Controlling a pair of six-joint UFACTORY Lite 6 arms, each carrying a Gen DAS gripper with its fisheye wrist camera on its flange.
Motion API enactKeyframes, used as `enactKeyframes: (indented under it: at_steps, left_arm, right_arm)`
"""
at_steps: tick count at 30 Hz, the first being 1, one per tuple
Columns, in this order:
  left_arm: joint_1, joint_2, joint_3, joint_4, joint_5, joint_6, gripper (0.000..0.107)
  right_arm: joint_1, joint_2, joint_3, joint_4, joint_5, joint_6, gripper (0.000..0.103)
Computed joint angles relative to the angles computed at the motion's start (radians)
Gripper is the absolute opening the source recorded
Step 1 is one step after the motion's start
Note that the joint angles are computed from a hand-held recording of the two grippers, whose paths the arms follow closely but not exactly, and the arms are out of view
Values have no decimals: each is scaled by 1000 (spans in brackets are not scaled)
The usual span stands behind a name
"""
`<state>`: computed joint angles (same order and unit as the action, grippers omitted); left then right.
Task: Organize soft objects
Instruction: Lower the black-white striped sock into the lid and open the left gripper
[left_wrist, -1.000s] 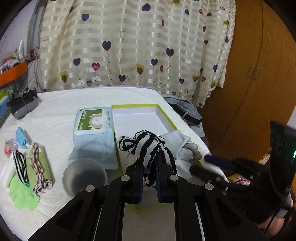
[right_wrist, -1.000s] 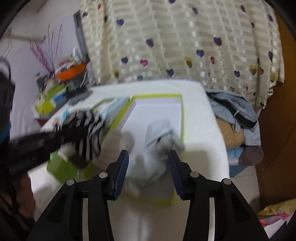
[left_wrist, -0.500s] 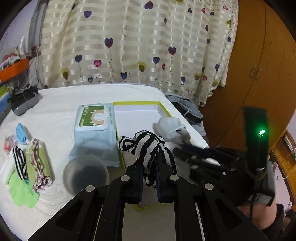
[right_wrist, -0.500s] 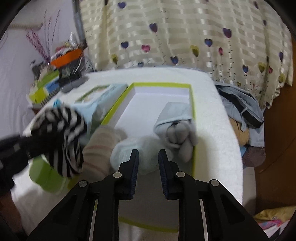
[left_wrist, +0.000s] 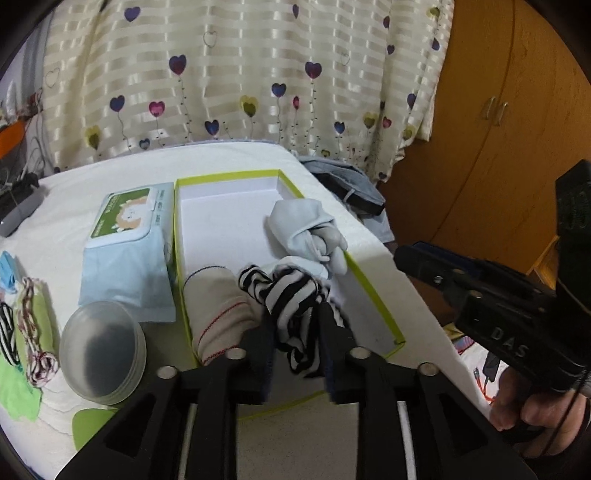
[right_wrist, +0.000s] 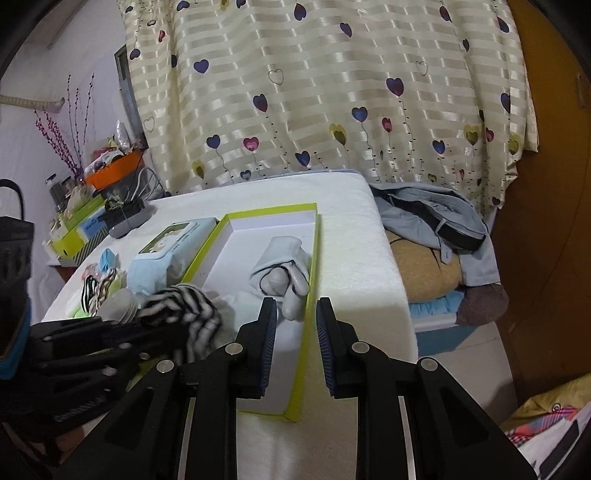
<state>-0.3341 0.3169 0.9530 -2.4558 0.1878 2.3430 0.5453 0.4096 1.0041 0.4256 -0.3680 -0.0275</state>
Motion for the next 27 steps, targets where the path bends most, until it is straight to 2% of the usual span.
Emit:
enactKeyframes:
  at_steps: [4, 9, 16, 18, 20, 27]
  left_arm:
    - [-13, -25, -25, -117, 5, 121, 32]
    - [-7, -73, -61, -119, 10, 124, 32]
    - [2, -211, -162, -116, 21, 119, 32]
    - [10, -269, -203, -111, 22, 115, 32]
    - [22, -327, -244, -102, 21, 107, 32]
    - [104, -522, -392, 5, 19, 5, 32]
  right_arm:
    - [5, -7, -3, -11, -1, 7, 23]
    - [17, -33, -28, 4, -9, -6, 23]
    - [76, -110, -77, 145, -26, -131, 23]
    - [108, -134, -90, 235, -38, -206, 28]
    - [139, -156, -105, 304, -56, -258, 47]
    - [260, -185, -98, 542, -91, -465, 50]
